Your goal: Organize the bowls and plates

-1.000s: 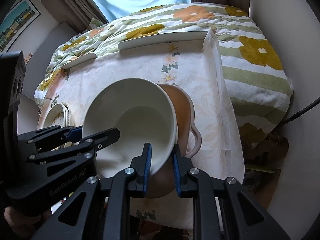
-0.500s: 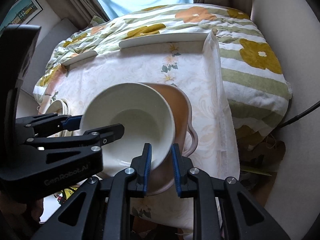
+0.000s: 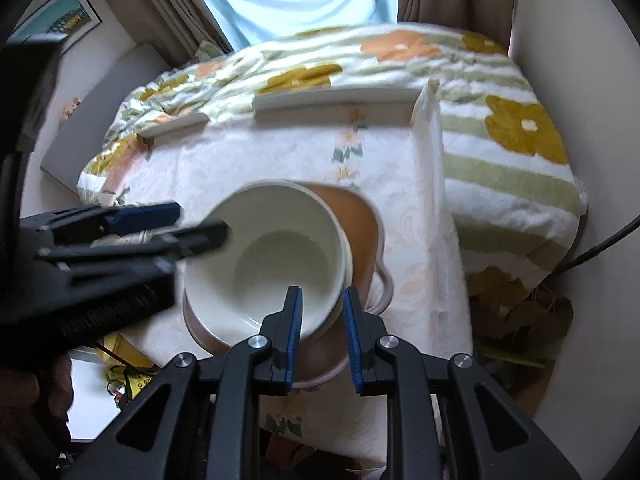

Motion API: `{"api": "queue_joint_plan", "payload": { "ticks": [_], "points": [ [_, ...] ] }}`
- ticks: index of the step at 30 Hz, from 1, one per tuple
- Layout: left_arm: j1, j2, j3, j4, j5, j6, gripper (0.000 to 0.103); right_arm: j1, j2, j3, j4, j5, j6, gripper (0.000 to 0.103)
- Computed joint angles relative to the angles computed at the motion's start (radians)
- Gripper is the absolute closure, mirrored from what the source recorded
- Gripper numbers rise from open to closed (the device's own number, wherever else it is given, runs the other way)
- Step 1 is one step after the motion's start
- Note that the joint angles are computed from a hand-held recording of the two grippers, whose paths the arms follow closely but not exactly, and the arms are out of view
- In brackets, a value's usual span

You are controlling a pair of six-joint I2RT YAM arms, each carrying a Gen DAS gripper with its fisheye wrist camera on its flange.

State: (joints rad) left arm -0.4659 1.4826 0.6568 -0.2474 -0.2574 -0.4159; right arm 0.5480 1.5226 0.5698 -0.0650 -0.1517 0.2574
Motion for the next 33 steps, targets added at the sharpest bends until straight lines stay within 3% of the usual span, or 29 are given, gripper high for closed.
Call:
{"api": "queue_joint_plan", "payload": {
  "ticks": [1,2,3,5,8,11,14,19,23,28,31,33],
  "points": [
    [-0.013,-0.075,-0.041,0.014,-0.040,-0.002,0.057,-0.002,-0.033,-0.018,0.007,0.004,-0.005,0.055],
    [-0.026,-0.132,-0.068,0.012,-0.078,-0.006,0.048,-0.001,-0.085,-0.045,0.015,0.017,-0.007,0.035],
    [-0.045,-0.188,-0.092,-0.002,-0.132,-0.020,0.022,0.005,-0.152,-0.082,0.027,0.043,-0.006,0.029],
    [-0.085,-0.298,-0.139,-0.032,-0.241,-0.057,0.001,0.028,-0.264,-0.140,0.046,0.109,0.011,0.017],
    [-0.094,-0.472,-0.212,-0.041,-0.247,-0.041,0.001,0.061,-0.400,-0.209,0.072,0.205,0.041,0.001],
    [-0.073,-0.546,-0.237,-0.071,-0.203,-0.012,0.000,0.067,-0.471,-0.232,0.064,0.234,0.066,0.001],
    [-0.034,-0.563,-0.256,-0.088,-0.166,0.027,0.001,0.092,-0.469,-0.191,-0.031,0.313,0.067,0.001],
    [0.030,-0.508,-0.274,-0.062,-0.085,0.086,0.001,0.123,-0.456,-0.142,-0.149,0.385,0.102,0.001],
    [0.115,-0.323,-0.238,-0.057,0.031,0.145,0.001,0.092,-0.323,-0.083,-0.216,0.321,0.103,0.001],
    [0.167,-0.086,-0.196,-0.010,0.111,0.202,0.001,0.055,-0.107,-0.006,-0.241,0.249,0.091,0.002],
    [0.177,0.067,-0.146,0.014,0.148,0.232,0.006,0.041,0.011,0.036,-0.235,0.204,0.073,0.018],
    [0.177,0.155,-0.107,0.018,0.175,0.244,0.012,0.030,0.072,0.062,-0.232,0.175,0.060,0.022]
  ]
}}
